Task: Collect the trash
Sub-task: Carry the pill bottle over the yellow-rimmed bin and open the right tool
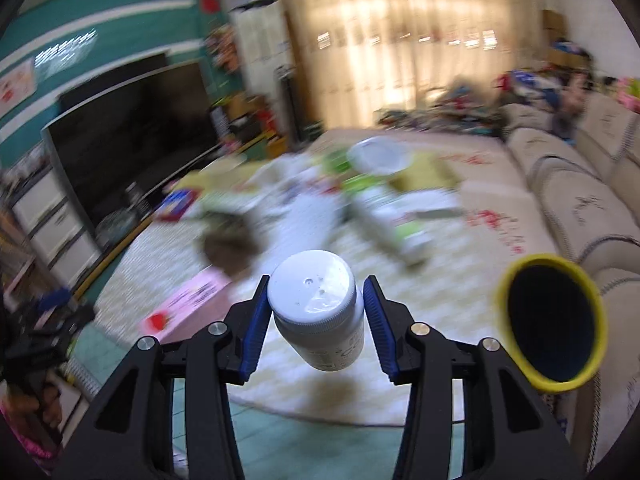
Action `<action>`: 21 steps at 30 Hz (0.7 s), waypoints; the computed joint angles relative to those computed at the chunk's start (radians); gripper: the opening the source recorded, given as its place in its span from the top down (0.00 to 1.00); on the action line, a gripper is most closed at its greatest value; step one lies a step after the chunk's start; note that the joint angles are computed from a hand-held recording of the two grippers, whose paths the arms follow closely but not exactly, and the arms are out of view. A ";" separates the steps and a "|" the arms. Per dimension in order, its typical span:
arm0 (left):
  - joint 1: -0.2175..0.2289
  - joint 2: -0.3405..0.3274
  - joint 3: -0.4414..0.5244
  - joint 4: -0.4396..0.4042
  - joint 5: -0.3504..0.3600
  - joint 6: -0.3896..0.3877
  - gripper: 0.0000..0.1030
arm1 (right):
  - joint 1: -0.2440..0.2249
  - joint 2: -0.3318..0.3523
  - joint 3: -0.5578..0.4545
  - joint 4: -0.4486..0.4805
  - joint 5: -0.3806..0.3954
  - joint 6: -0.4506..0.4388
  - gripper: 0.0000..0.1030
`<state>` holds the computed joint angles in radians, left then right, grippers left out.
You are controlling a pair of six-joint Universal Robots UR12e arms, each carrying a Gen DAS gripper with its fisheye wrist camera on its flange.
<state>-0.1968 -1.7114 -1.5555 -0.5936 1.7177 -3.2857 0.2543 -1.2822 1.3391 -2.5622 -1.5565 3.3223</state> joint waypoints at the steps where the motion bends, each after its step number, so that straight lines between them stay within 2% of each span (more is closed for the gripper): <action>1: -0.003 -0.005 0.007 -0.005 -0.003 0.004 0.04 | -0.012 -0.007 0.006 -0.011 -0.043 0.015 0.57; 4: -0.012 -0.018 0.021 -0.016 -0.005 0.014 0.04 | -0.048 -0.017 0.017 -0.021 -0.172 0.058 0.57; 7: -0.021 -0.032 0.037 -0.033 -0.013 0.023 0.04 | -0.090 -0.003 0.007 0.050 -0.272 0.108 0.57; 12: -0.033 -0.060 0.073 -0.078 -0.039 0.034 0.04 | -0.166 0.053 -0.026 0.228 -0.233 0.195 0.57; 15: -0.043 -0.083 0.098 -0.103 -0.038 0.049 0.04 | -0.192 0.084 -0.039 0.303 -0.196 0.229 0.57; 21: -0.050 -0.136 0.161 -0.165 -0.076 0.071 0.04 | -0.213 0.110 -0.039 0.370 -0.162 0.253 0.56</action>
<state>-0.2464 -1.8469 -1.3950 -0.7584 1.6416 -3.2145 0.0415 -1.1718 1.2997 -2.1924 -1.7188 3.5749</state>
